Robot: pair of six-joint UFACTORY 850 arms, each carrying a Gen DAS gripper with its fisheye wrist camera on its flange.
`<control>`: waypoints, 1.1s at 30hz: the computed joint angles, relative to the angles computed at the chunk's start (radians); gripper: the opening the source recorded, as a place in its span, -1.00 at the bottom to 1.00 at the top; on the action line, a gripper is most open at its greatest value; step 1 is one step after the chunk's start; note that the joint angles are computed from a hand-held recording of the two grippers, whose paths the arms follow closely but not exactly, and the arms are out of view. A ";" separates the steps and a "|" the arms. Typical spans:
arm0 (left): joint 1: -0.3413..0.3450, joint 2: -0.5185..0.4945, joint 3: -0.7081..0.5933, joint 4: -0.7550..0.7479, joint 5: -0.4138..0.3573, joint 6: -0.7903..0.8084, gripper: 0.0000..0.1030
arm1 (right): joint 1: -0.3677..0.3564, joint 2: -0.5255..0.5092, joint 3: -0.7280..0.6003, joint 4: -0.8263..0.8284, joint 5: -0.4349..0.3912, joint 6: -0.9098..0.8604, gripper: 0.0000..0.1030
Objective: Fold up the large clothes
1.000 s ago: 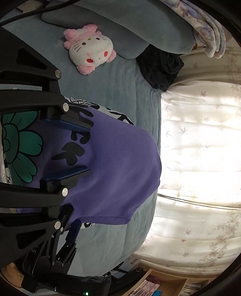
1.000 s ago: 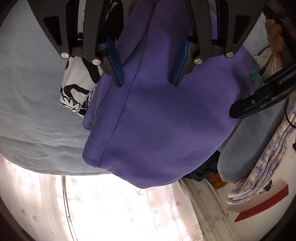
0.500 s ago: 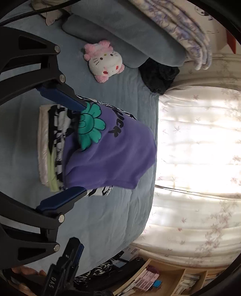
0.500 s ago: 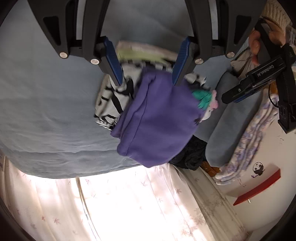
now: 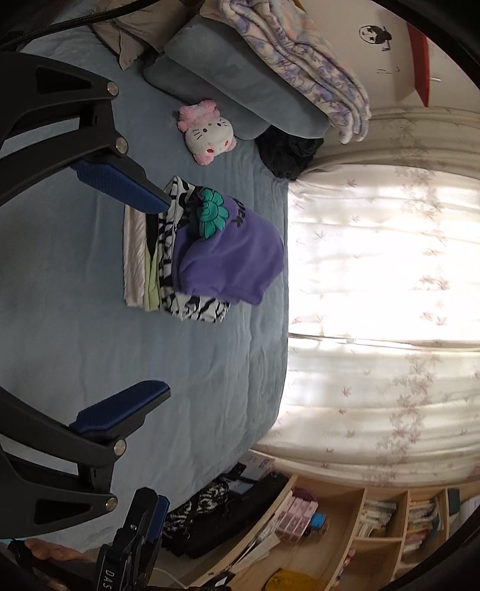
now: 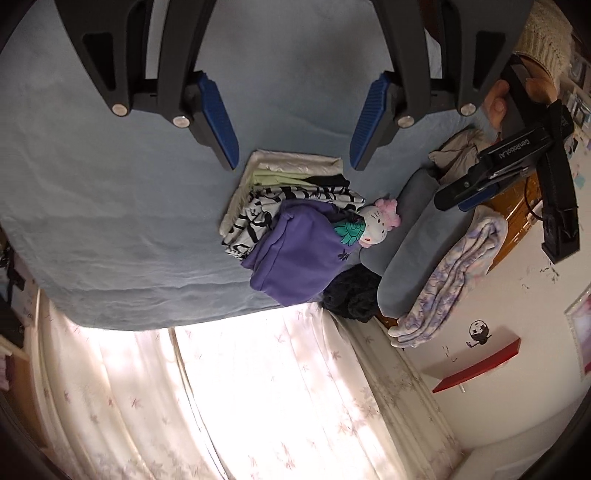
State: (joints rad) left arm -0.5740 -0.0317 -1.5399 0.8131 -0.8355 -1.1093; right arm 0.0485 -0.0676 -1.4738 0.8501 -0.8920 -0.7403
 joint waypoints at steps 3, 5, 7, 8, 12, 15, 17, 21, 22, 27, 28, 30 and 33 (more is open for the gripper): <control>-0.097 0.020 0.028 0.083 -0.045 -0.075 0.92 | -0.036 0.075 0.064 -0.002 -0.016 -0.034 0.38; -0.158 0.023 0.045 0.127 -0.083 -0.115 0.94 | -0.060 0.119 0.112 0.004 -0.024 -0.071 0.42; -0.209 0.031 0.075 0.160 -0.098 -0.160 0.95 | -0.084 0.157 0.159 0.008 -0.035 -0.093 0.42; -0.229 0.034 0.090 0.166 -0.104 -0.175 0.96 | -0.102 0.173 0.187 0.017 -0.052 -0.107 0.42; -0.306 0.046 0.181 0.213 -0.112 -0.306 0.98 | -0.150 0.236 0.297 0.014 -0.053 -0.141 0.43; -0.342 0.046 0.253 0.226 -0.096 -0.397 0.98 | -0.177 0.295 0.401 -0.011 -0.002 -0.172 0.43; -0.364 0.038 0.298 0.244 -0.103 -0.467 0.98 | -0.193 0.330 0.468 -0.020 0.041 -0.180 0.43; -0.397 0.005 0.356 0.238 -0.117 -0.564 0.98 | -0.223 0.382 0.584 -0.036 0.105 -0.172 0.43; -0.400 0.002 0.370 0.240 -0.119 -0.587 0.98 | -0.225 0.393 0.607 -0.044 0.124 -0.164 0.44; -0.415 -0.027 0.415 0.215 -0.132 -0.687 0.98 | -0.217 0.445 0.727 -0.074 0.231 -0.125 0.58; -0.413 -0.029 0.421 0.203 -0.123 -0.692 0.98 | -0.212 0.455 0.745 -0.081 0.244 -0.119 0.59; -0.408 -0.032 0.435 0.162 -0.088 -0.696 0.98 | -0.190 0.479 0.780 -0.108 0.288 -0.101 0.60; -0.409 -0.040 0.443 0.144 -0.079 -0.702 0.98 | -0.160 0.502 0.814 -0.142 0.327 -0.097 0.60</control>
State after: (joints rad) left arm -0.9827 -0.0719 -1.0968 0.9571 -0.9150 -1.8117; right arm -0.1116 0.4347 -0.6602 0.7078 -0.5653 -0.8376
